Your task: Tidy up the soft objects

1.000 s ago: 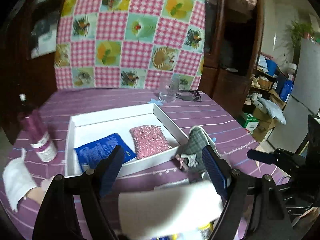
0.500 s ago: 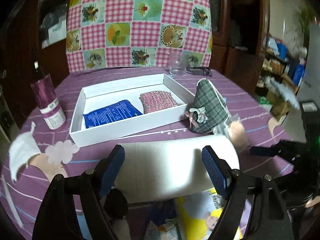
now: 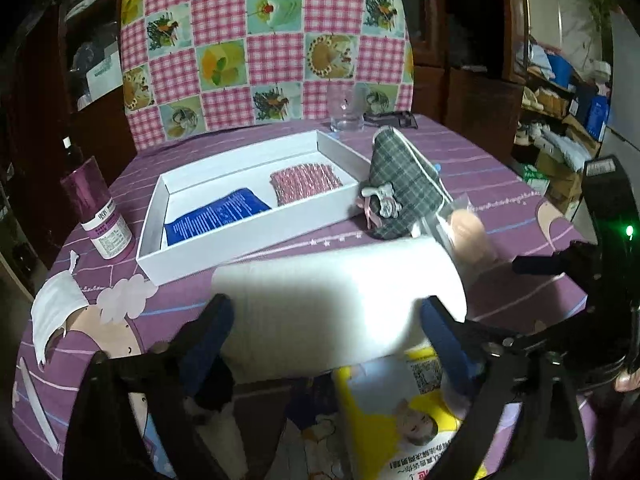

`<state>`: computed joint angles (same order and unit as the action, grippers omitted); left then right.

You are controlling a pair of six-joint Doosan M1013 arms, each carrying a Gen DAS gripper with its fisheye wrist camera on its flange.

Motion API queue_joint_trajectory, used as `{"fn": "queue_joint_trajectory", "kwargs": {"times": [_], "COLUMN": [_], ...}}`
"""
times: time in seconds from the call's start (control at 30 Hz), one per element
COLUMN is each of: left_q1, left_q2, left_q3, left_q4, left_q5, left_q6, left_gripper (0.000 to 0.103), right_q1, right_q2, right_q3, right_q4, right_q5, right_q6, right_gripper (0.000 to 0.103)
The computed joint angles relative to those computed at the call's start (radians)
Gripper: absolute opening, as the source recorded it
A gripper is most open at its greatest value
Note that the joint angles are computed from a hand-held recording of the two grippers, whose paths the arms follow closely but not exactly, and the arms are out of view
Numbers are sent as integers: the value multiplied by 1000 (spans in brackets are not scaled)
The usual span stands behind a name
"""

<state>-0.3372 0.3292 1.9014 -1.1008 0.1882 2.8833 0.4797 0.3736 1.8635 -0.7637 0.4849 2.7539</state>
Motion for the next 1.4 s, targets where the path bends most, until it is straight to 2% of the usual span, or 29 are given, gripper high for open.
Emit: {"fn": "queue_joint_trajectory", "kwargs": {"times": [0.07,0.13,0.17,0.3,0.5,0.63,1.0,1.13,1.27,1.4], "left_q1": [-15,-20,-20,-15,-17,-11,-22,-31,-27,-15], "left_q2": [0,1,0,2,5,7,3,1,0,0], "left_q3": [8,15,17,15,11,5,10,14,15,16], "left_q4": [61,22,-18,-34,7,-28,94,273,191,-14], "left_q5": [-48,-69,-71,-63,-60,-43,-69,-91,-89,-68], "left_q6": [-39,20,63,86,58,89,-29,-211,-133,45], "left_gripper": [103,103,103,103,103,103,103,103,103,103], "right_q1": [0,-1,-1,-1,0,0,-5,-6,-7,-8], "right_q2": [0,0,0,0,0,1,2,3,3,0], "right_q3": [0,-1,-1,0,0,0,-1,-2,-1,4], "right_q4": [1,3,3,2,0,0,8,10,9,0], "right_q5": [4,4,4,3,4,3,3,4,2,-8], "right_q6": [1,-1,-1,-2,1,1,-7,-9,-9,15], "right_gripper": [98,98,98,98,98,98,102,103,103,103]}}
